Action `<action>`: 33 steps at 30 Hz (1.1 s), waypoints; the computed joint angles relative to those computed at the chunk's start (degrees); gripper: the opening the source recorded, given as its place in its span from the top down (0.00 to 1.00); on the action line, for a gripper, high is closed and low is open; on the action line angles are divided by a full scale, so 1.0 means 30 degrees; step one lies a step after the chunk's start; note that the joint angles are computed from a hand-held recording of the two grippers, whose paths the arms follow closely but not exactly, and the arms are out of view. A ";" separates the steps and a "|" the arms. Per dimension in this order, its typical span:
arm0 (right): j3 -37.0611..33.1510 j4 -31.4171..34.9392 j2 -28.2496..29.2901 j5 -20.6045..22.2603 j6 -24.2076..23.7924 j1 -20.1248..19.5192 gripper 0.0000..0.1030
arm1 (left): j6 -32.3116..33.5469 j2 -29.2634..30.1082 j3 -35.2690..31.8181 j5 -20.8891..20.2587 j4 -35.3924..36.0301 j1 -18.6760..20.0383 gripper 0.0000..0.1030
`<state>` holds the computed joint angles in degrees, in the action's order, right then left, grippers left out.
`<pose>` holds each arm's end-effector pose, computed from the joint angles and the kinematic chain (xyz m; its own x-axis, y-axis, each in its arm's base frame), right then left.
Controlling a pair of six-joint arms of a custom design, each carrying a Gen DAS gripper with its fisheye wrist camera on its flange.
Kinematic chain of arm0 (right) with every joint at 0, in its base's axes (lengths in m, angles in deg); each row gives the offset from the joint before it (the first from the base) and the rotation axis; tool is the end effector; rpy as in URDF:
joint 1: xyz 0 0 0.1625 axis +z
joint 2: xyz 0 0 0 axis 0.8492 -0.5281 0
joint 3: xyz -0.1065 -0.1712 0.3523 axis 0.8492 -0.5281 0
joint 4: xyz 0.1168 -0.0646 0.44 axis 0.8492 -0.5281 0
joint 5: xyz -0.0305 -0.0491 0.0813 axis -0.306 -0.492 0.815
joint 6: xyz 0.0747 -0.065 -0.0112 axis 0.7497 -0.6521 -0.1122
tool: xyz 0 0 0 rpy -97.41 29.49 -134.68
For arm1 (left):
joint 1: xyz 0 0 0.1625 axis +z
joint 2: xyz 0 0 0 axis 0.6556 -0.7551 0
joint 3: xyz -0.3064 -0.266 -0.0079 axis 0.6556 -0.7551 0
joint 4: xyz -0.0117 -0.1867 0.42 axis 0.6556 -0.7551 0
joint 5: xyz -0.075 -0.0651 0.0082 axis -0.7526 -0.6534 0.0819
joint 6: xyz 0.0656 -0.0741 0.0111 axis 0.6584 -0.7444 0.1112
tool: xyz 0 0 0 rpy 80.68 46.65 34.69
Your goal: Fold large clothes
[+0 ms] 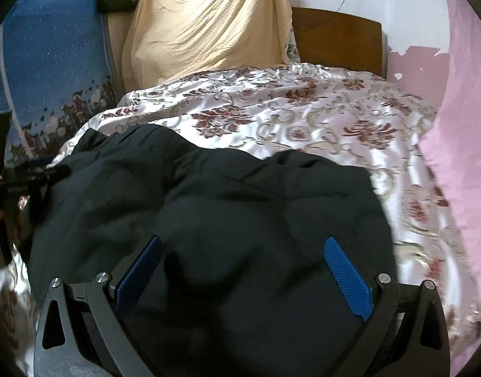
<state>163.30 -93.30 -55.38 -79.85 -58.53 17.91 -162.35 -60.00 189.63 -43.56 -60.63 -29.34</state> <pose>0.0345 -0.4062 0.3874 -0.5941 -0.5552 0.5821 -0.7857 0.5556 -0.2721 -0.3867 -0.2967 0.0252 -0.6287 -0.3865 -0.6748 0.3516 0.6328 -0.6899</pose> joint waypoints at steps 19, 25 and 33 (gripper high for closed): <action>-0.2515 0.6818 -0.2655 0.1252 -0.1036 -0.4231 0.01 | 0.0183 -0.3581 0.2854 -0.4024 -0.0637 -0.2738 0.00; -0.3888 0.9329 -0.1383 0.1889 -0.0945 -0.4822 0.01 | 0.1820 -0.4272 0.4233 -0.4869 -0.1848 -0.2940 0.00; -0.5679 0.9791 0.1959 0.2153 0.1425 -0.4769 0.01 | 0.3749 -0.6565 0.6685 -0.4306 -0.6266 -0.1583 0.00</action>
